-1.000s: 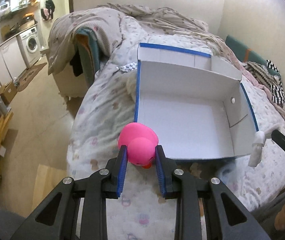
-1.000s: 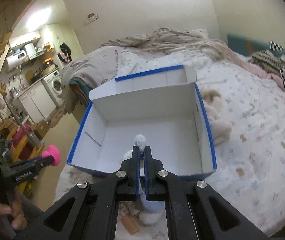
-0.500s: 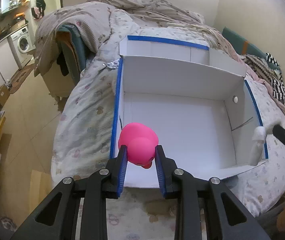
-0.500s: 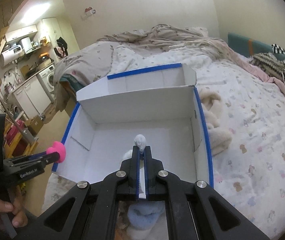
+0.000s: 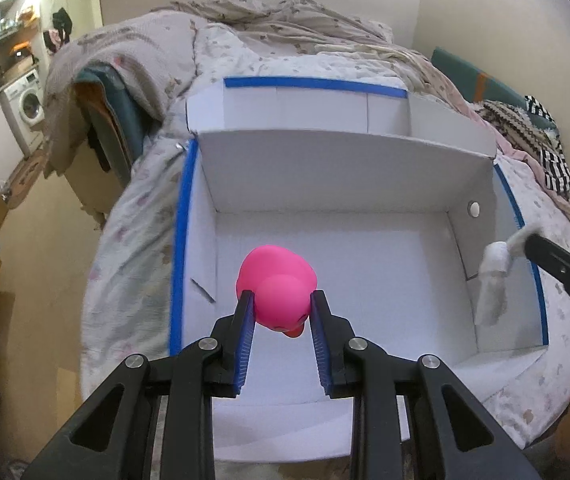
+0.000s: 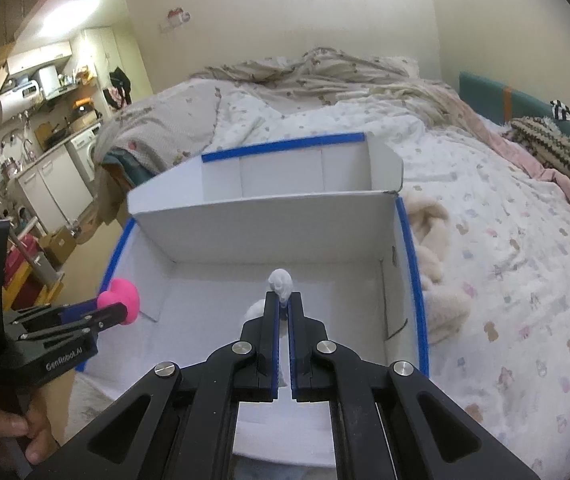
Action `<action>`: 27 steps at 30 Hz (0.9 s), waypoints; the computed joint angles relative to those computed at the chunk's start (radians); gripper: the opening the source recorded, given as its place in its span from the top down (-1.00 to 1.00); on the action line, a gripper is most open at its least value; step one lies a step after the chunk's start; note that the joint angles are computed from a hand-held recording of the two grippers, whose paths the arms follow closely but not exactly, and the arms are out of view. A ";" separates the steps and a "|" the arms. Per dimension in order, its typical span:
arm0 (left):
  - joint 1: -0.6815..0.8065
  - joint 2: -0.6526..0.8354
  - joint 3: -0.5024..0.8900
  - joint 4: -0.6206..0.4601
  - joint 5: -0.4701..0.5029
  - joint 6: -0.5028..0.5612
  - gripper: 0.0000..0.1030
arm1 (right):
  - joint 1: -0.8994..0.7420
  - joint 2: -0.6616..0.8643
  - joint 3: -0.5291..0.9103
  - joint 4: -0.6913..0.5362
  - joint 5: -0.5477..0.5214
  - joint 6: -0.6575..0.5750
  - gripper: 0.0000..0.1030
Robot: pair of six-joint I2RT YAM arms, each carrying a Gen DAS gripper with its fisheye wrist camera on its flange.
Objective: Organize soft objects
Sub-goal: 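Lift the pink duck and white sock and carry both over the box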
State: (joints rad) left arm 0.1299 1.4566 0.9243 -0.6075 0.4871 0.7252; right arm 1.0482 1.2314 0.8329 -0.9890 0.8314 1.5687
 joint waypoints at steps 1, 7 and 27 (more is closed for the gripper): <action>-0.005 0.010 -0.007 0.015 -0.006 -0.007 0.52 | -0.030 -0.008 -0.019 0.039 -0.022 -0.038 0.89; -0.007 0.091 0.005 0.041 -0.008 -0.021 0.52 | -0.159 -0.006 -0.110 0.227 -0.171 -0.142 0.89; -0.057 0.113 -0.045 0.113 -0.092 -0.042 0.52 | -0.263 0.090 -0.200 0.394 -0.446 -0.173 0.88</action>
State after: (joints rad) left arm 0.0729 1.5699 0.8788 -0.4947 0.3952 0.6831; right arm 0.7853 1.3209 0.6327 -0.5955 0.3851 1.3955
